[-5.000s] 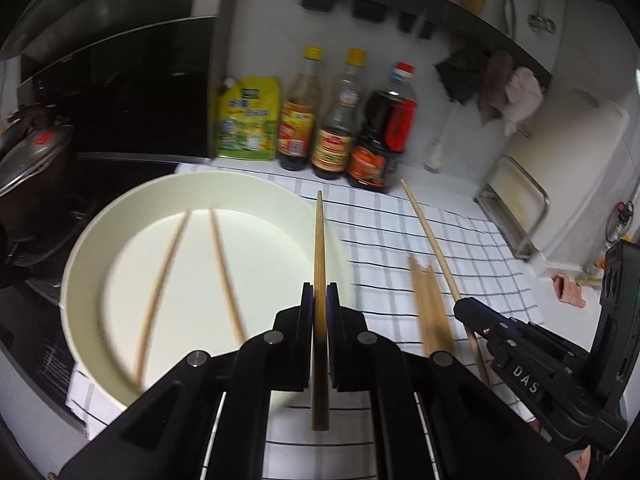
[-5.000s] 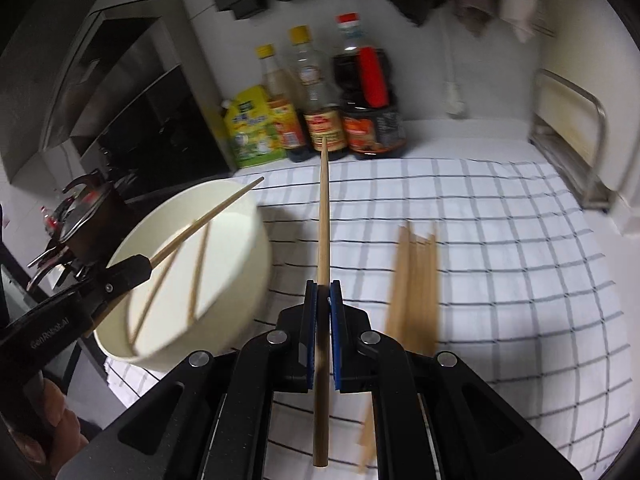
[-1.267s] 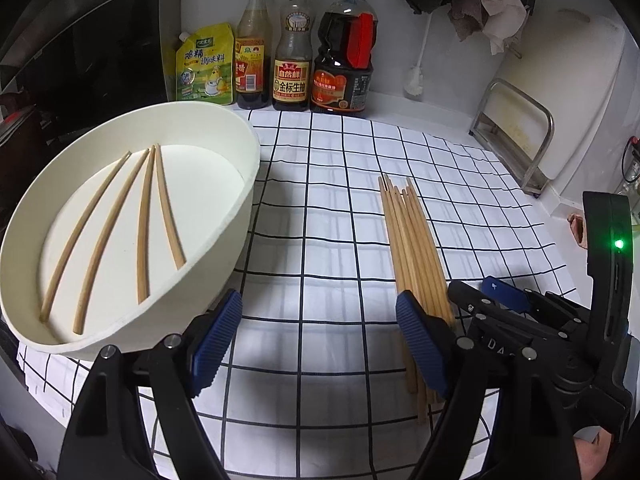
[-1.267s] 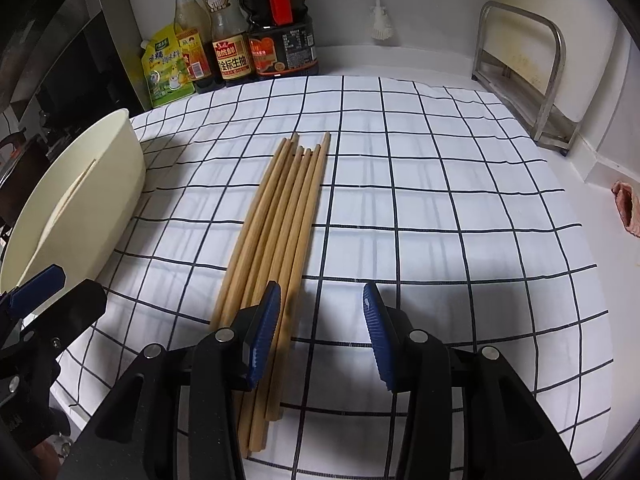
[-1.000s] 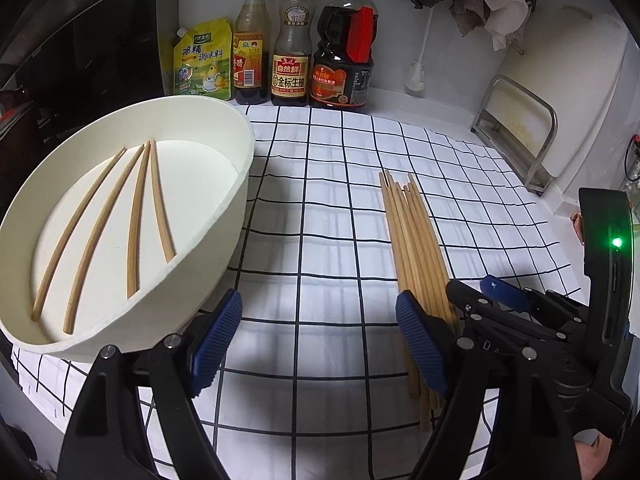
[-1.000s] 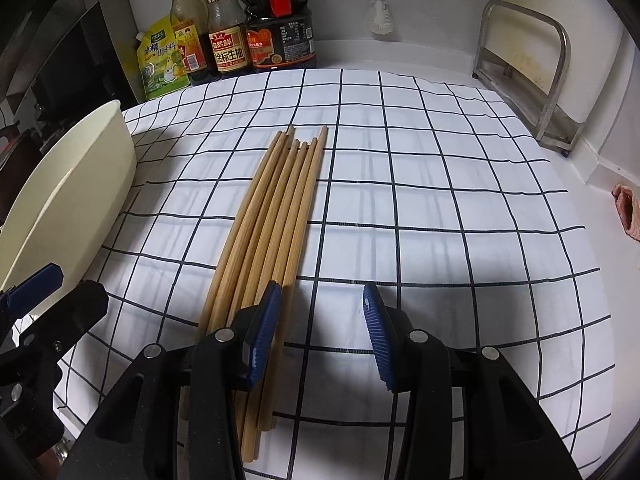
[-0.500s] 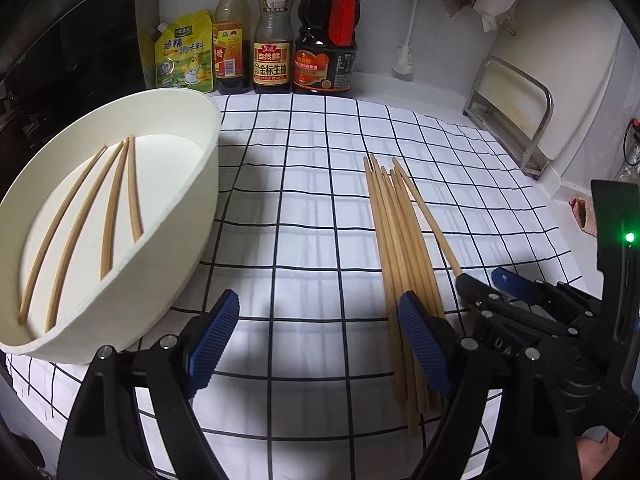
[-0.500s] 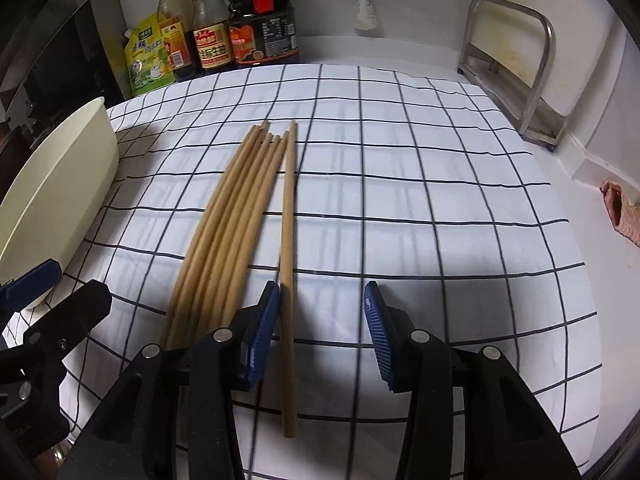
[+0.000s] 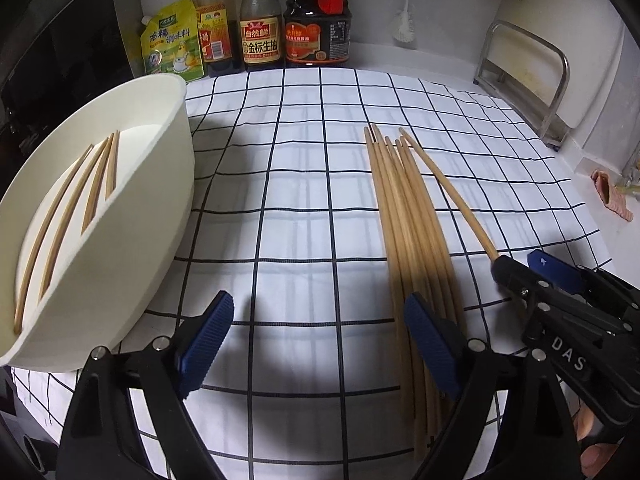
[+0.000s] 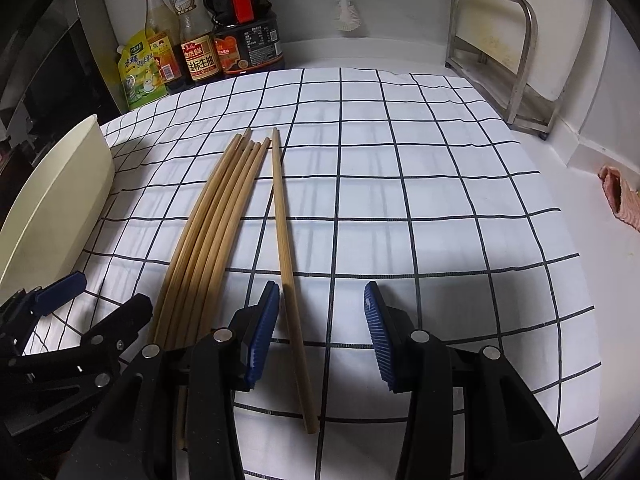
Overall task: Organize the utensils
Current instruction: 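Close the right tool on one wooden chopstick while the left tool grasps another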
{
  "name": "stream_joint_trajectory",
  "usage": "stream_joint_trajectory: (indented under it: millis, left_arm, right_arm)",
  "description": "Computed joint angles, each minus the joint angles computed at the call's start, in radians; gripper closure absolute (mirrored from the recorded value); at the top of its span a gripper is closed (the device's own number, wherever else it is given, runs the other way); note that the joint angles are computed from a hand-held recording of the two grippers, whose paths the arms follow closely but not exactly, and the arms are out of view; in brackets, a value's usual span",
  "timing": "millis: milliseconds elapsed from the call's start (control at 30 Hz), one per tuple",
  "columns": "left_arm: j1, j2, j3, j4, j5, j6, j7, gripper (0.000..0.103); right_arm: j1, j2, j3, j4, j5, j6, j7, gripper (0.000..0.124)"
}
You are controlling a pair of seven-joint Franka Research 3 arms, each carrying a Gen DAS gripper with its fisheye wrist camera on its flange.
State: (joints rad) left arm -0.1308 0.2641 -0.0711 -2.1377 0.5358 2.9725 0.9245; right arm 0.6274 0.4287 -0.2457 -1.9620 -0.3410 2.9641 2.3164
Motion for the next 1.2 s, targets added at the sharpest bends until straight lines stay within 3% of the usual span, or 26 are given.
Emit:
stream_joint_trajectory:
  millis: [767, 1100, 1200]
  left_arm:
    - [-0.024, 0.027, 0.016, 0.038, 0.045, -0.048, -0.05, 0.012]
    - [-0.029, 0.055, 0.017, 0.085, 0.061, -0.087, -0.072, 0.012]
    - [0.016, 0.06, -0.029, 0.079, -0.008, -0.066, -0.012, 0.017]
  right_arm:
    - [0.003, 0.005, -0.008, 0.008, -0.007, -0.007, 0.001, 0.082]
    - [0.051, 0.035, -0.057, 0.056, -0.106, -0.058, 0.075, 0.082]
    - [0.025, 0.038, -0.026, 0.067, -0.116, -0.066, 0.066, 0.082]
